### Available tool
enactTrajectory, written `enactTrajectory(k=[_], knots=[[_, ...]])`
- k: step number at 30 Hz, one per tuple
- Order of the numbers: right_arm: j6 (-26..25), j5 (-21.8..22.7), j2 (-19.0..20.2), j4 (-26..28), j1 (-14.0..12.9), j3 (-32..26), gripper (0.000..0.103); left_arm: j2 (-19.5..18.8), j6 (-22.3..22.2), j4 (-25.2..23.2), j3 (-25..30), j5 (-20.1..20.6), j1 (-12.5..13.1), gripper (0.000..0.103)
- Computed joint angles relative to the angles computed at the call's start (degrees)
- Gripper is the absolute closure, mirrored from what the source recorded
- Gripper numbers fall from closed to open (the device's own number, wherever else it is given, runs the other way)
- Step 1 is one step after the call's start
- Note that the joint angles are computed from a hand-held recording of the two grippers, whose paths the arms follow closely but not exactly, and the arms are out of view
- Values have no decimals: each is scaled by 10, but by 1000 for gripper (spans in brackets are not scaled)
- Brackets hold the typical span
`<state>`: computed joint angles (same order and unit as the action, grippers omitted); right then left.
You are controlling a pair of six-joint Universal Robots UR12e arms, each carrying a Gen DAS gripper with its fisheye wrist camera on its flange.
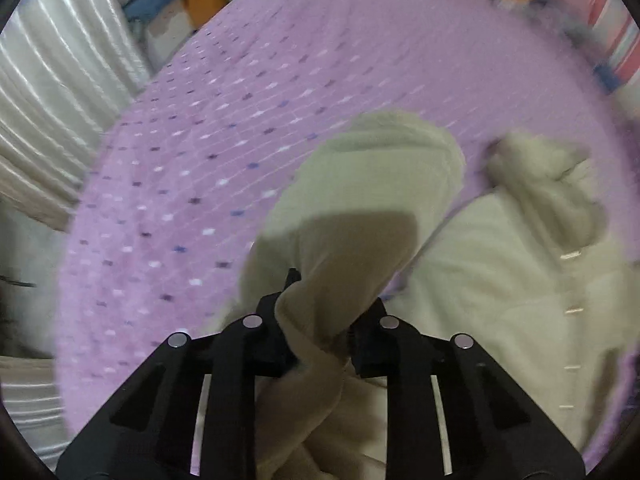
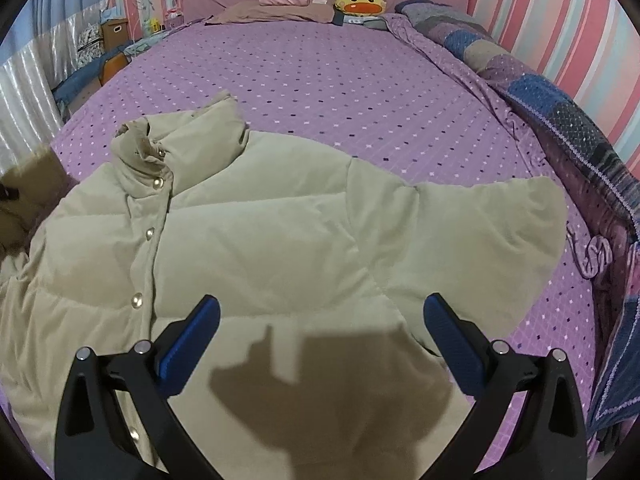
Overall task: Fold large clothes
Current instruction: 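Lift the sleeve with the left gripper and fold it across the jacket front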
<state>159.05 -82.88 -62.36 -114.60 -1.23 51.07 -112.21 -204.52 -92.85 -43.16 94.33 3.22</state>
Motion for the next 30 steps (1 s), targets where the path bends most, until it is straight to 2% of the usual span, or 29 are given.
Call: enactTrajectory(k=[3,5,9,10,12,15,18,21,24,27,29,30], knots=[[-1,-3,-3,-6,-4,4,2,30,10,92,-39,-38,-9,84],[8,3,-4,-4,-8,2,2,39,18,134,-47,-55,-18,84],[34,17,-7,-2,-18,1,2,55,20,229,-66,-129,-35,84],[37,16,-9,-6,-19,3,2,60,17,253,-79,-158,-39,84],[42,9,-12,-12,-21,8,2,54,34,250,-82,-164,-54,84],[43,5,-12,-6,-23,8,2,30,69,161,-73,-101,-89,84],[34,-8,-14,-9,-22,10,2,21,78,132,-83,-86,-100,83],[27,-17,-17,-16,-22,15,2,20,86,123,-75,-68,-102,73],[20,-23,-16,-14,-20,15,2,15,90,81,-46,-41,-108,59],[10,-25,-17,-9,-15,18,2,13,111,56,-25,10,-122,34],[2,-26,-19,-9,-12,21,2,27,121,72,-36,28,-129,3],[-4,-26,-19,-9,-11,21,2,38,119,90,-47,35,-131,3]])
